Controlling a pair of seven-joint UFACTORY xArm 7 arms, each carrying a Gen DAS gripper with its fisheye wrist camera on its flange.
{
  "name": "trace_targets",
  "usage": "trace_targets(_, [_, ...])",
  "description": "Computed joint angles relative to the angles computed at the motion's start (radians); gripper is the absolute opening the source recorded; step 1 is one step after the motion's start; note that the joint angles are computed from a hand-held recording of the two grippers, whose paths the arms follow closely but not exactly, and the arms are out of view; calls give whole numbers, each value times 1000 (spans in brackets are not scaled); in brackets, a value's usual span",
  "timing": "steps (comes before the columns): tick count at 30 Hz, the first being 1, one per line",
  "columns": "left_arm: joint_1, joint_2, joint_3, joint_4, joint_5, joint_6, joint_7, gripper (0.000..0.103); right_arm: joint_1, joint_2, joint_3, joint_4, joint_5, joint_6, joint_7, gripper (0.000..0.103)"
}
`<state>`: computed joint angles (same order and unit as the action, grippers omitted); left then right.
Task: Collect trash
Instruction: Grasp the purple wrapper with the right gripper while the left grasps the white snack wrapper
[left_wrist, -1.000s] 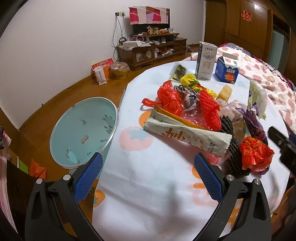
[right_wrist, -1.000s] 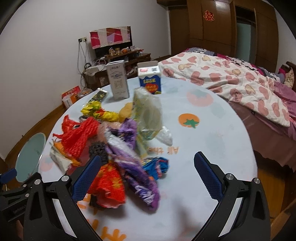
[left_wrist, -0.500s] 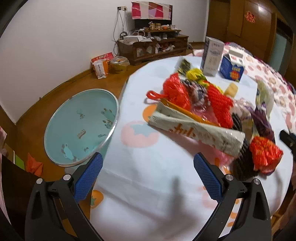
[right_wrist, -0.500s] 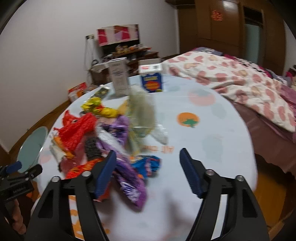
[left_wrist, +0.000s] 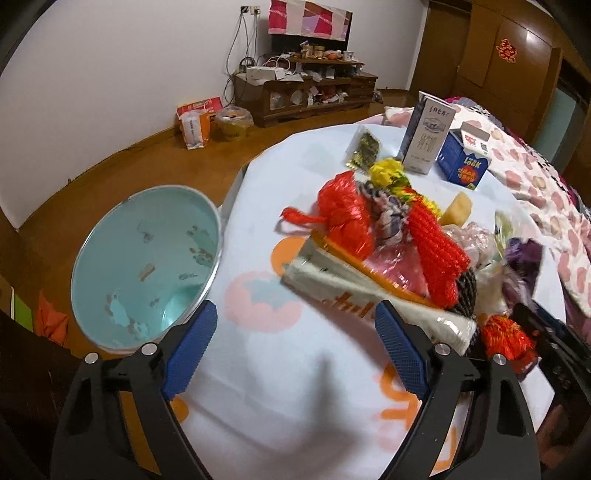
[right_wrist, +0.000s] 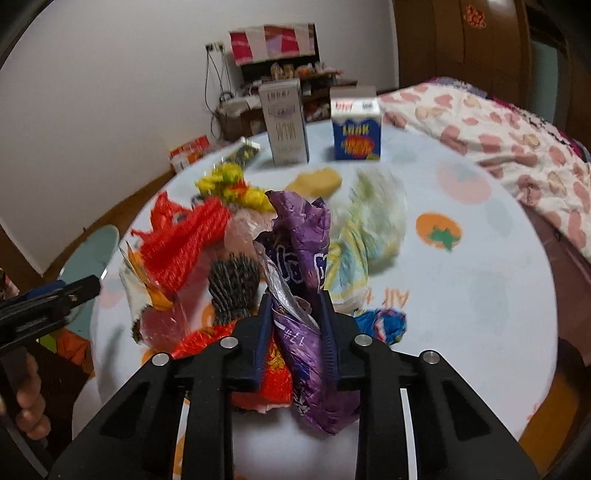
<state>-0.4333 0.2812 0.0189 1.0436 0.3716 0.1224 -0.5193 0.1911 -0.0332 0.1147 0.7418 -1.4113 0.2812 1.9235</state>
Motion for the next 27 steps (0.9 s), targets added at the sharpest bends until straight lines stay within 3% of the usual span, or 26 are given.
trace_targets(5, [29, 57, -67, 76, -81, 44, 57, 84, -32, -94, -9, -38, -176, -59, 192, 25])
trace_targets(6, [58, 73, -109, 93, -130, 63, 96, 84, -34, -114, -6, -45, -201, -47, 216, 26])
trace_targets(8, [91, 95, -162, 113, -209, 78, 157, 84, -29, -129, 4, -52, -175, -3, 186, 27])
trace_targets(11, [20, 110, -98, 126, -186, 79, 125, 81, -29, -109, 11, -48, -139, 23, 145, 27])
trace_targets(16, [93, 105, -187, 112, -292, 58, 234, 65, -42, -96, -2, -59, -143, -5, 160, 27])
trace_targets(18, [75, 92, -162, 105, -301, 46, 226, 64, -38, -105, 6, -64, -139, 17, 156, 27])
trace_targets(20, [32, 86, -114, 107, -277, 45, 186, 67, -34, -115, 13, -69, -140, 40, 157, 27])
trace_targets(21, [5, 92, -89, 123, -260, 68, 155, 74, -32, -118, 16, -70, -138, 50, 153, 27])
trace_targets(23, [-13, 107, -79, 149, -245, 110, 122, 80, -29, -116, 19, -69, -129, 59, 144, 27])
trace_targets(25, [-17, 128, -83, 166, -228, 119, 119, 80, -30, -108, 17, -66, -115, 54, 133, 27])
trace_targets(26, [-26, 134, -75, 170, -213, 120, 111, 73, -30, -108, 16, -67, -109, 50, 131, 27])
trace_targets(27, [-7, 139, -98, 168, -225, 112, 130, 58, -31, -106, 15, -68, -105, 45, 130, 27])
